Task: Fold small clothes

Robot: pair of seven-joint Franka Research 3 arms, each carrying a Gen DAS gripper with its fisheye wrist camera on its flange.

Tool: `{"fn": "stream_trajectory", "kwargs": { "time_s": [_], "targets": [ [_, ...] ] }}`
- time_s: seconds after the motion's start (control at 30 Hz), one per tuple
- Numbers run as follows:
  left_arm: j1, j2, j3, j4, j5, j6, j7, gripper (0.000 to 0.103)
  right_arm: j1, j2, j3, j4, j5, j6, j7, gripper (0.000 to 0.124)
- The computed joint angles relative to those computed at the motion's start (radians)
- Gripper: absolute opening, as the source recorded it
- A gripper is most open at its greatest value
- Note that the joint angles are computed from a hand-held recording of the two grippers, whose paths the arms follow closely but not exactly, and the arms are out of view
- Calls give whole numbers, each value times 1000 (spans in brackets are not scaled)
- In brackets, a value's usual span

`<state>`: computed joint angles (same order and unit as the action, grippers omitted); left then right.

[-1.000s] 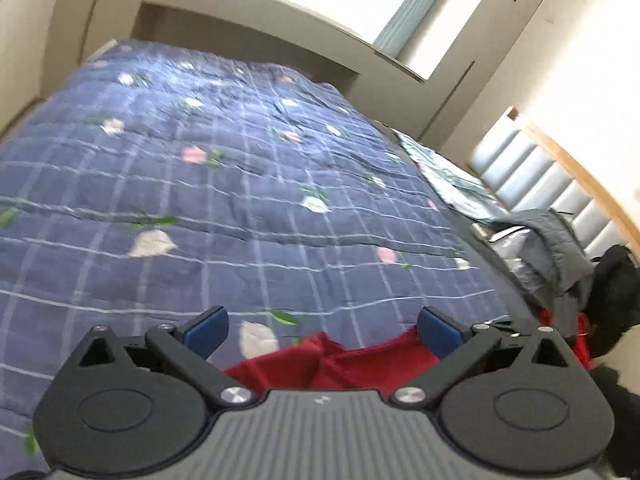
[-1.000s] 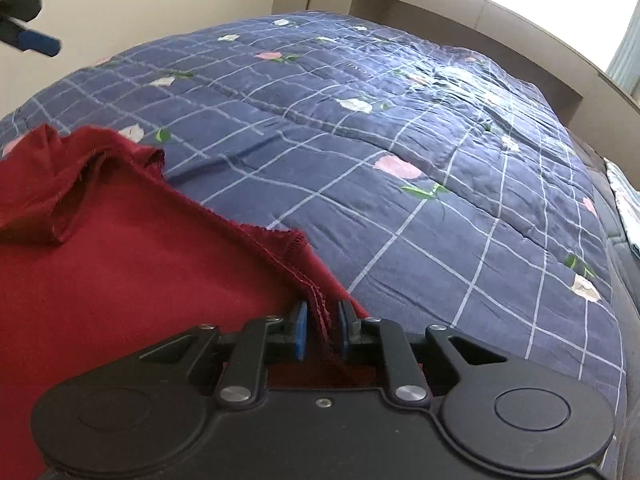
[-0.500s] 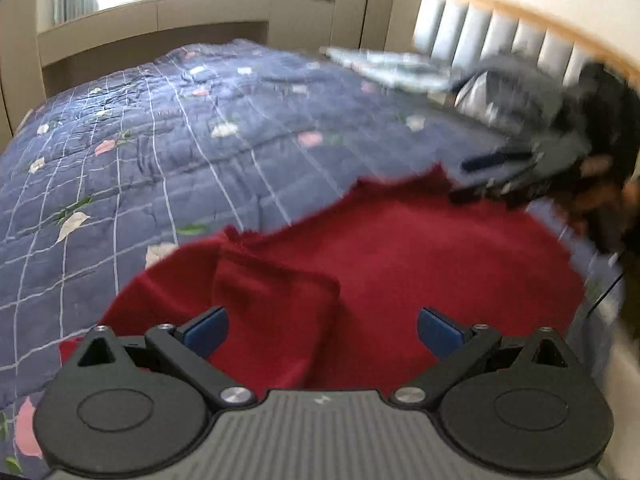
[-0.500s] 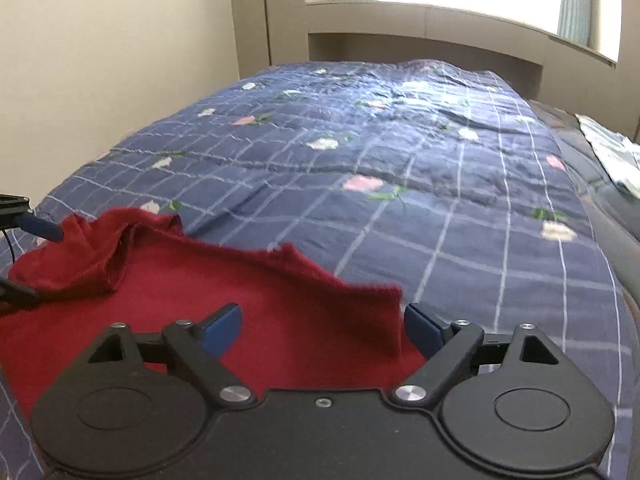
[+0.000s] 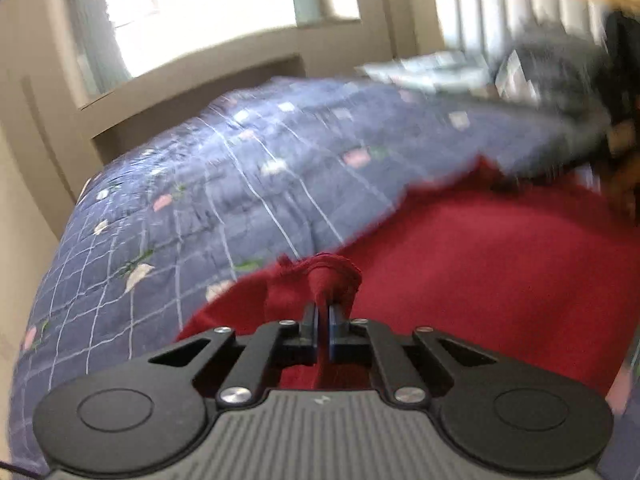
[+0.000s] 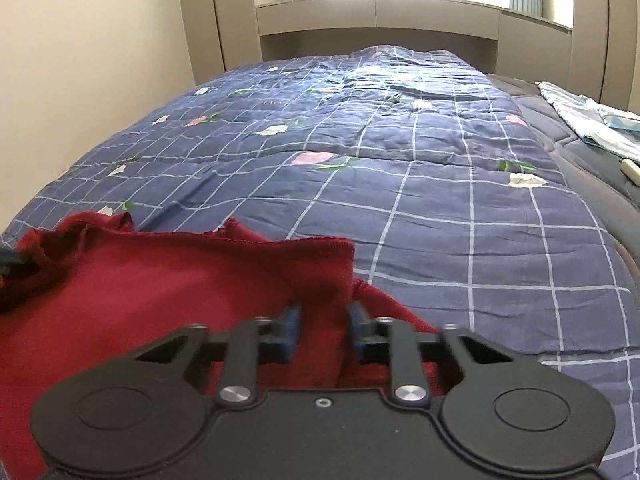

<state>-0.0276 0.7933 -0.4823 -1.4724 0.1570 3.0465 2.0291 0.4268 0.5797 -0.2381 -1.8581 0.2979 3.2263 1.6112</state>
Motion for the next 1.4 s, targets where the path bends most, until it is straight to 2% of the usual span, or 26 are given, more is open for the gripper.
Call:
{"fn": "stream_trajectory", "kwargs": {
  "time_s": [0.07,0.13,0.17,0.3,0.37,0.43,0.53,0.63,0.7,0.73,0.77,0.8,0.83,0.87,0.9,0.97,1.07,1.1,1.27,1.3,1.4],
  "targets": [
    [63,16,-71,11,-53,23,-18,4,-20,-7,24,-11,1,36,-12,7],
    [101,41,-110,53,-93,21,-52,4,-12,-12,18,-17,15,65,-24,6],
    [105,52,-108,79,-111,13,-78,4,-11,-15,18,-19,24,81,-31,5],
    [48,68,14,158,-134,14,-218,3,16,-10,-5,-6,72,108,-69,5],
    [25,89,62,197,-121,-3,-260,3,65,11,-59,15,105,96,-82,5],
    [-2,133,102,268,-105,-57,-289,3,115,39,-117,40,130,66,-77,5],
    [-9,186,113,344,-117,-148,-307,3,148,75,-162,69,127,17,-44,5],
    [-15,219,123,378,-139,-186,-322,4,168,96,-189,80,93,-4,-6,5],
    [-1,221,107,368,-157,-195,-312,6,162,99,-185,83,70,-7,11,8],
    [7,218,97,361,-167,-197,-305,9,158,96,-182,82,59,-7,17,9],
    [8,208,97,342,-175,-184,-307,21,155,93,-180,79,50,-6,23,12],
    [22,200,82,327,-185,-184,-295,46,146,85,-168,72,42,0,24,20],
    [30,193,74,318,-194,-182,-292,60,145,79,-167,68,37,2,27,28],
    [45,176,60,282,-207,-149,-286,78,152,70,-171,53,32,11,28,46],
    [71,155,32,228,-222,-96,-273,88,159,62,-176,36,31,26,28,59],
    [129,139,-38,170,-239,-58,-244,90,157,31,-159,-13,44,69,17,63],
    [194,68,-77,31,-274,3,-289,92,195,-20,-173,-103,114,127,7,70],
    [235,48,-115,-26,-279,36,-290,92,202,-43,-167,-137,137,152,3,70],
    [577,22,-444,-365,-215,228,-231,92,201,-181,-80,-339,228,304,-25,70],
    [627,21,-484,-419,-194,252,-233,92,211,-200,-71,-369,254,328,-39,70],
    [715,-4,-539,-543,-145,281,-265,91,279,-235,-69,-440,383,402,-119,69]
  ]
}}
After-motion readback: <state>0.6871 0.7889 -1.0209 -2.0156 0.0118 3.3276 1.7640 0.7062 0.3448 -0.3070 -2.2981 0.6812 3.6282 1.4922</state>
